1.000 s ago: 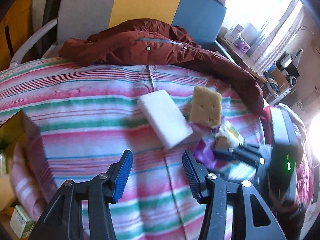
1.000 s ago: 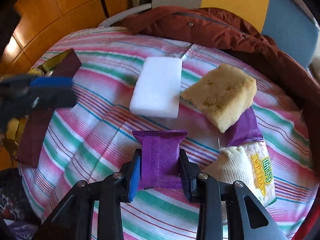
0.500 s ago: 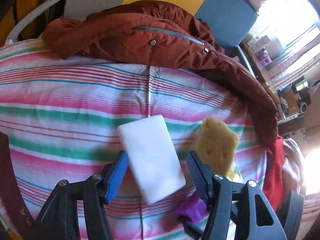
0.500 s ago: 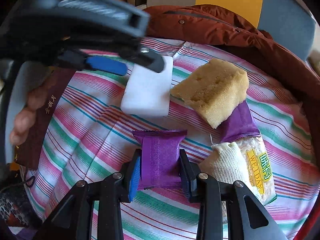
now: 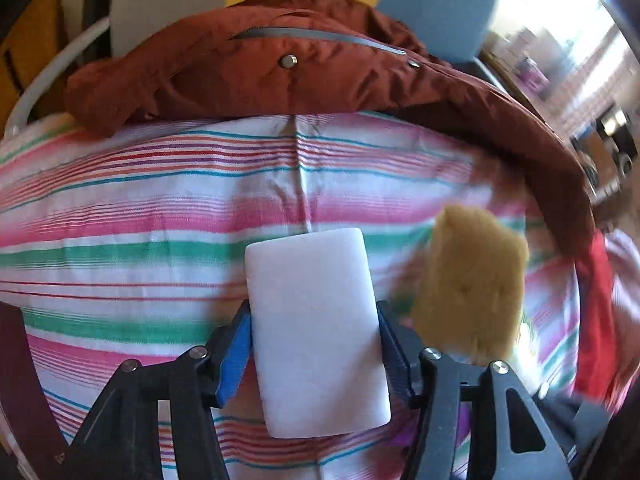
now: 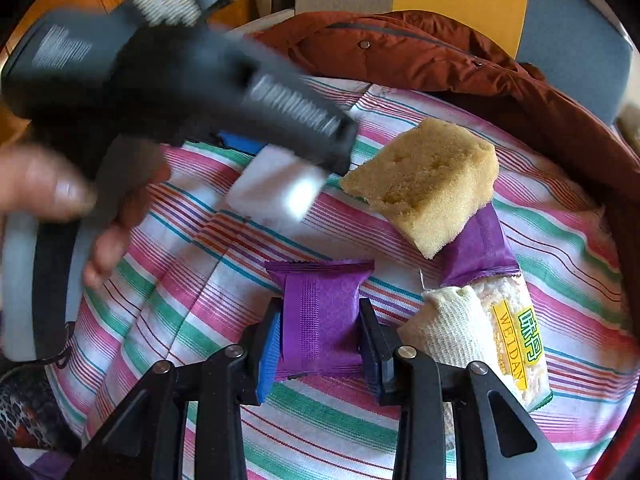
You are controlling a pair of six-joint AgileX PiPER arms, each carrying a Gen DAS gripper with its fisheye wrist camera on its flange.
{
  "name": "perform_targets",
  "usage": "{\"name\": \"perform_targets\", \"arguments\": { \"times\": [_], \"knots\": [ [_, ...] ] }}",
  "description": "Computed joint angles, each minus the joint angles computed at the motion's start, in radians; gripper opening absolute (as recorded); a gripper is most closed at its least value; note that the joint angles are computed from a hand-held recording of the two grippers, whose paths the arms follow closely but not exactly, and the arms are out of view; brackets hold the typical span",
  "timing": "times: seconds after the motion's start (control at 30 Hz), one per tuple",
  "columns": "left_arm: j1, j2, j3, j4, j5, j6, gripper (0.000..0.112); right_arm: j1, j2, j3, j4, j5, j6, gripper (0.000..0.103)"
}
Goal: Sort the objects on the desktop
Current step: 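Carry the purple packet and white block into the gold tray and release both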
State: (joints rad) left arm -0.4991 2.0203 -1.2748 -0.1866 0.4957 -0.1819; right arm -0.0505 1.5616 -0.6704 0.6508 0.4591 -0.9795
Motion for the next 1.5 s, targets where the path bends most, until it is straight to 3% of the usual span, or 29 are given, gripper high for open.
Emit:
{"name": "perform_targets", "arguments": {
  "times": [0.23, 0.43, 0.7, 0.93, 1.1, 1.33, 1.5],
  "knots": [
    [0.004, -0.176, 0.271, -0.066, -0.143, 0.078, 0.058, 0.014, -0.005, 0.001, -0.005, -0.013, 0.015, 0.036],
    [-0.001, -0.404, 0.489, 0.063, -0.224, -0.023, 0.058, 0.021, -0.005, 0.017, 0.082, -0.007, -0.059, 0.036],
    [0.039, -0.688, 0.663, 0.339, -0.206, -0.249, 0.058, 0.079, -0.019, 0.048, 0.166, -0.018, -0.100, 0.036],
    [0.127, -0.902, 0.769, 0.370, -0.142, -0.190, 0.058, 0.115, -0.034, 0.061, 0.153, -0.043, -0.028, 0.036],
    [0.244, -1.020, 0.820, 0.202, -0.100, 0.049, 0.058, 0.217, -0.008, 0.055, 0.053, -0.114, 0.140, 0.036],
    [0.466, -1.149, 0.868, -0.111, -0.007, 0.467, 0.058, 0.293, -0.033, 0.051, -0.138, -0.119, 0.415, 0.036],
    [0.696, -1.208, 0.903, -0.326, 0.099, 0.795, 0.058, 0.369, -0.063, 0.051, -0.255, -0.117, 0.600, 0.036]
  ]
}}
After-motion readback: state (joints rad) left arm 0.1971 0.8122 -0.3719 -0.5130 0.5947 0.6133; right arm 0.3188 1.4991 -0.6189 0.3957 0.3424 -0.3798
